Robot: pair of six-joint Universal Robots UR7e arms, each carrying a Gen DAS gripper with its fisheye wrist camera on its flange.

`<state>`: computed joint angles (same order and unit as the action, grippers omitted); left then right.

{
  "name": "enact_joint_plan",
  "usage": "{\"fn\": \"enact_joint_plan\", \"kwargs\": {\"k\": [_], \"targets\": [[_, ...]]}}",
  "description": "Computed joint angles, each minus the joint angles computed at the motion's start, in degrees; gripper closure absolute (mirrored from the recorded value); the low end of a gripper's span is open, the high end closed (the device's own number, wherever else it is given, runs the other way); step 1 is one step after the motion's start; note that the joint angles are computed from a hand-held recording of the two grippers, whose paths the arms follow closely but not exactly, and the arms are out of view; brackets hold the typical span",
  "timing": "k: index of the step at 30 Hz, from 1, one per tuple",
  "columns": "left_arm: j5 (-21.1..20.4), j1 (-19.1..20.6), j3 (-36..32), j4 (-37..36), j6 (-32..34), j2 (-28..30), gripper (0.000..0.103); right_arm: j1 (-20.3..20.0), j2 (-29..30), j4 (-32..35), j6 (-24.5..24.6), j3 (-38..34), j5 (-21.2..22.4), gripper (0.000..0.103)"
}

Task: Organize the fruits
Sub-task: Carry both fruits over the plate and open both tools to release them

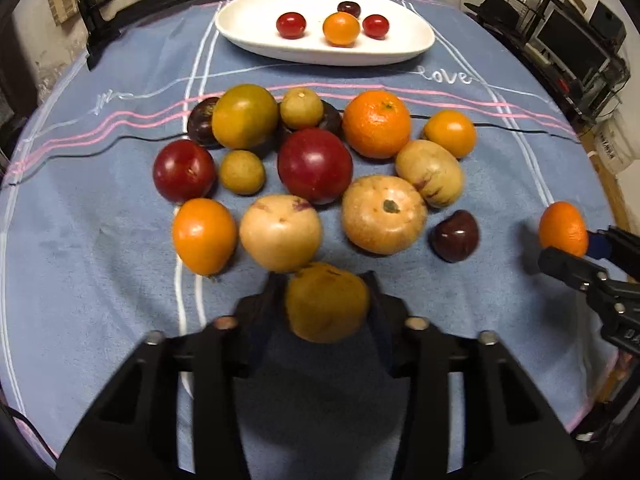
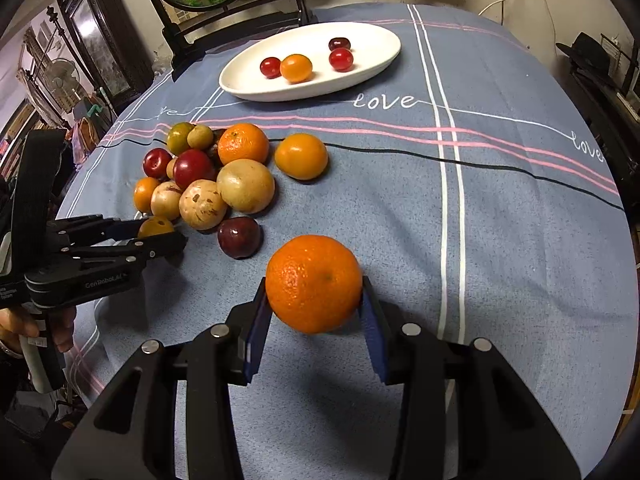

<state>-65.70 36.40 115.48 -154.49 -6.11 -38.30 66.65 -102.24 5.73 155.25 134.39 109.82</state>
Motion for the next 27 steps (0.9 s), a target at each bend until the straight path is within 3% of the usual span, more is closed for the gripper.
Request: {"fn": "enact_joint_plan", "kwargs": {"k": [5, 8, 16, 19, 23, 27], "targets": [[0.6, -1.5, 1.2, -1.5, 2.2, -3.1, 0.065, 4.0, 0.8, -0.3, 1.3, -1.2, 2.7, 0.060], [1.5, -2.4, 0.3, -2.9, 4.4, -4.6, 0.065, 9.0, 2.0, 0.1, 2.7, -3.6, 5.5, 0.060], [5.1, -3.7, -8.2, -6.4, 13.6, -5.4, 0.065, 22.8, 4.0, 1.4, 3.7, -13.7, 13.0, 0.060], [5.6, -3.9, -12.8, -8.0, 16.7, -4.7, 0.065, 25.9, 4.2, 0.5, 3.1, -16.9, 15.0, 0.060], [6.8, -3.8, -18.2, -9.1, 18.5, -1.8, 0.065, 27.2, 5.0, -1.1, 1.6, -19.7, 16.4, 0.060], [6.3, -2.9, -22.3, -7.3, 17.8, 1.6, 0.065, 25.9, 6.2, -1.2, 2.1, -21.7, 15.4, 0.060]]}}
